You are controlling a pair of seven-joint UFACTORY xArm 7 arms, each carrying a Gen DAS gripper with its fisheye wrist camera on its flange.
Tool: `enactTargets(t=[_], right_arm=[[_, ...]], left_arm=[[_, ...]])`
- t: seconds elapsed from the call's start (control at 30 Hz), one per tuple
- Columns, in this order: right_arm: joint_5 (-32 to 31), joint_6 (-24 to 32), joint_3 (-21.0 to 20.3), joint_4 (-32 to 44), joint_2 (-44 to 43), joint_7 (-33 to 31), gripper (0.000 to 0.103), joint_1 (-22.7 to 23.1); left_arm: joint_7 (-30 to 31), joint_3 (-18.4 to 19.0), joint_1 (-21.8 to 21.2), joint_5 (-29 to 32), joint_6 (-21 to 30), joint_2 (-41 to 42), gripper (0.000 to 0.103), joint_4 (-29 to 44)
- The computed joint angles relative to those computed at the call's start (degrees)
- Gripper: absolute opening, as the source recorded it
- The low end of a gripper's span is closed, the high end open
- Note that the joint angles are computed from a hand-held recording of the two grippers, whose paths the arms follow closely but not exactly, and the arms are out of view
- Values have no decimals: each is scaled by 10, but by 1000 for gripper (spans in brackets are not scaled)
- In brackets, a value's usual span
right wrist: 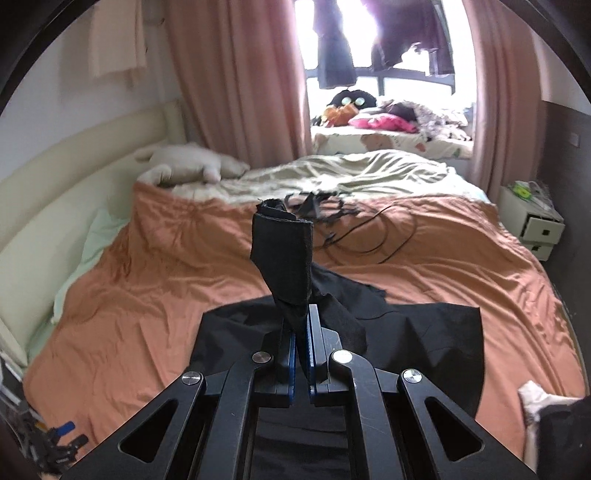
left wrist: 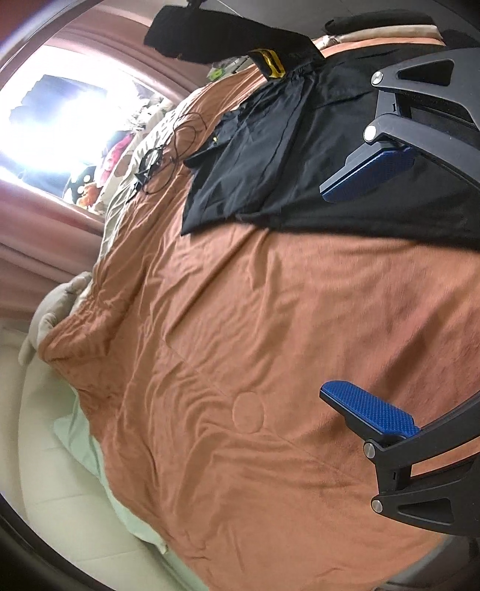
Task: Fold large clothes
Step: 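Lift the sleeve with the right tool and carry it over the jacket body, then lay the sleeve on the jacket body and open the right tool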
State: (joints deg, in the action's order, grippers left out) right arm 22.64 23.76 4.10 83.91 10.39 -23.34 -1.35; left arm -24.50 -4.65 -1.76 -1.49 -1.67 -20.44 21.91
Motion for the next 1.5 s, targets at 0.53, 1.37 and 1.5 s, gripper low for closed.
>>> enactTargets(t=[0.53,1.37,1.5], right_arm=[[-139,22,22,44,160,131,23,92],[67,2,-8,-158,24,-108,67,-85],[88,-4,-21,-163,33,-135,67,-109]], left_arm=[[120,191,-132,-69,-34,32,98,-17],[197,84,-184,-196,43,214,87,230],[197,47,-160,-191,74,279,87,310]])
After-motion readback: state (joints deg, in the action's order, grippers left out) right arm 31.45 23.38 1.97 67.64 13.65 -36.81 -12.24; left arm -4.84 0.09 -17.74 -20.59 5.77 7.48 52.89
